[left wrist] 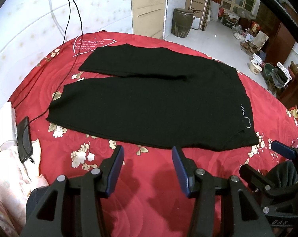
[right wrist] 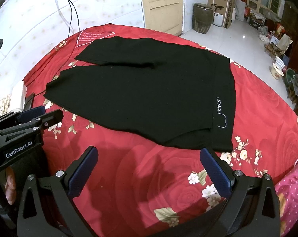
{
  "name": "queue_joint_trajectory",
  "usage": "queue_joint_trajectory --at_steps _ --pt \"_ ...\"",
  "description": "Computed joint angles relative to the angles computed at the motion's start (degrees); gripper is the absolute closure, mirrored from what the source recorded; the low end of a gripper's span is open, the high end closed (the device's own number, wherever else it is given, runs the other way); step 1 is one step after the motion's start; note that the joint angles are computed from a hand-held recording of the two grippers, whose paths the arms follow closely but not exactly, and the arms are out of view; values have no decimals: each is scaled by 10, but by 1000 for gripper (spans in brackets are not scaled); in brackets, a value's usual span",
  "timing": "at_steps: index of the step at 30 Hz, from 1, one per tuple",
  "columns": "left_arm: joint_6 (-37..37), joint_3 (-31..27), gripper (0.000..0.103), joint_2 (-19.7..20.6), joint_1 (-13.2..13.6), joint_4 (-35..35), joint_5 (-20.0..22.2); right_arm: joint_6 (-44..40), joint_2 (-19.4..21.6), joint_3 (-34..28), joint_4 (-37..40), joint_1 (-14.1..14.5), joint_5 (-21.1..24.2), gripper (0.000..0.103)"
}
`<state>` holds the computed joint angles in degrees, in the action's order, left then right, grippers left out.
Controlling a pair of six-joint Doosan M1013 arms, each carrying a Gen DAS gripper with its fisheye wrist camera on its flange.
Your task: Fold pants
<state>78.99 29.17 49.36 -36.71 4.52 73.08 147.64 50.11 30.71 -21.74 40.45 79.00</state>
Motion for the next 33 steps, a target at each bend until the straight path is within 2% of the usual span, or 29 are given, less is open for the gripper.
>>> queue_joint_trajectory --at_steps 29,33 --pt "9 -5 50 3 0 -8 4 3 -2 5 4 -2 0 0" --pt "8 4 45 -1 -1 -9 -3 3 -1 3 5 -1 1 0"
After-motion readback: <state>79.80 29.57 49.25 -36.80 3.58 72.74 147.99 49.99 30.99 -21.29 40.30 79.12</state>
